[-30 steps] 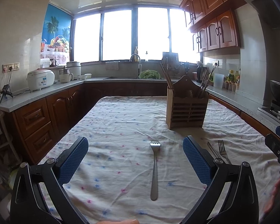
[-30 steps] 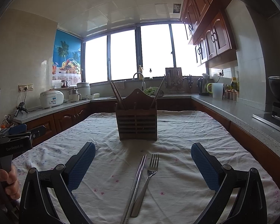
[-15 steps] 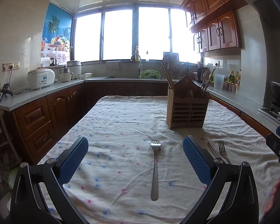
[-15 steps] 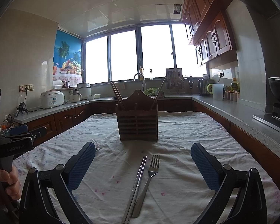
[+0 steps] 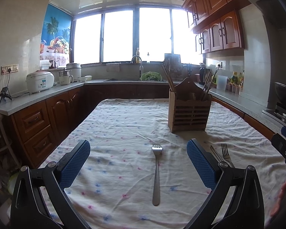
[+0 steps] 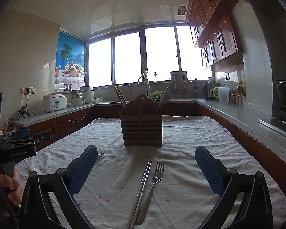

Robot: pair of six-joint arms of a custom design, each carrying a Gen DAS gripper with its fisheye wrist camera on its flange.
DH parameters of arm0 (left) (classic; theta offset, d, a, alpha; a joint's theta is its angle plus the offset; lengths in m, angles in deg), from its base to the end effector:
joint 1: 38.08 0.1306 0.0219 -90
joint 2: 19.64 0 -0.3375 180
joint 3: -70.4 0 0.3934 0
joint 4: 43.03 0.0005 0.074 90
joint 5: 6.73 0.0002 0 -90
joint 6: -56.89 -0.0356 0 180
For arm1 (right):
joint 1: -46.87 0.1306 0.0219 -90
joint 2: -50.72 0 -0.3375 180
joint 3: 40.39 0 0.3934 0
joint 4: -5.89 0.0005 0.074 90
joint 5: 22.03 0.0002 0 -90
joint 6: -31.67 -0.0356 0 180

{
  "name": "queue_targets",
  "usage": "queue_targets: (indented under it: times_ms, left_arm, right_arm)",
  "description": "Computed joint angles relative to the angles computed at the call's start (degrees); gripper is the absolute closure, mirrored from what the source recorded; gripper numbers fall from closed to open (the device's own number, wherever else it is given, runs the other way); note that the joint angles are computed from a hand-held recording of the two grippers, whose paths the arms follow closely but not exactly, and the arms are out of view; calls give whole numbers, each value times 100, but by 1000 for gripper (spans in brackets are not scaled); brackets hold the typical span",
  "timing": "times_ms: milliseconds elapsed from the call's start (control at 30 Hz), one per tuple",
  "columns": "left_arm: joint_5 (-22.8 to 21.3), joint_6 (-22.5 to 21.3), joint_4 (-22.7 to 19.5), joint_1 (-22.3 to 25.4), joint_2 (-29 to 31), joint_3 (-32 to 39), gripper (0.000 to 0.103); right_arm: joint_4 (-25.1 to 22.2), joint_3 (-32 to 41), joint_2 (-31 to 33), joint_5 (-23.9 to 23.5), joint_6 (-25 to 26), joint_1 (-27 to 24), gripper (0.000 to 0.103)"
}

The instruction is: Organize utensils

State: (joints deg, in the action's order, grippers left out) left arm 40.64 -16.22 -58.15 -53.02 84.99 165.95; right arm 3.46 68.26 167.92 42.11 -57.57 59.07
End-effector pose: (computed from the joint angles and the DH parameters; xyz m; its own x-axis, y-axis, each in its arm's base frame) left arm 0.5732 -0.1285 0.3538 -0.2607 -0.1517 -0.9534 -0.5047 0.8633 0.0006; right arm 0.6510 0.1561 0.3519 -0.1781 -0.0507 -0.9827 -0.6111 0.7884 0.0700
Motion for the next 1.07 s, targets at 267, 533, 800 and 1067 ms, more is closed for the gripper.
queue_targets:
  times_ms: [267, 533, 800, 1067]
  left_arm:
    - [31, -7, -26, 10, 35, 47, 0]
    - [88, 0, -65, 27, 93, 103, 0]
    - [226, 49, -191, 62, 161, 218, 0]
    - [471, 13, -272, 89, 290, 433, 0]
  right_arm:
    - [2, -8, -4, 2, 8, 2, 0]
    - [-82, 74, 35, 3, -3, 6, 0]
    - [-249, 277, 172, 0, -7, -12, 0]
    - [-511, 614, 381, 53, -10, -26, 0]
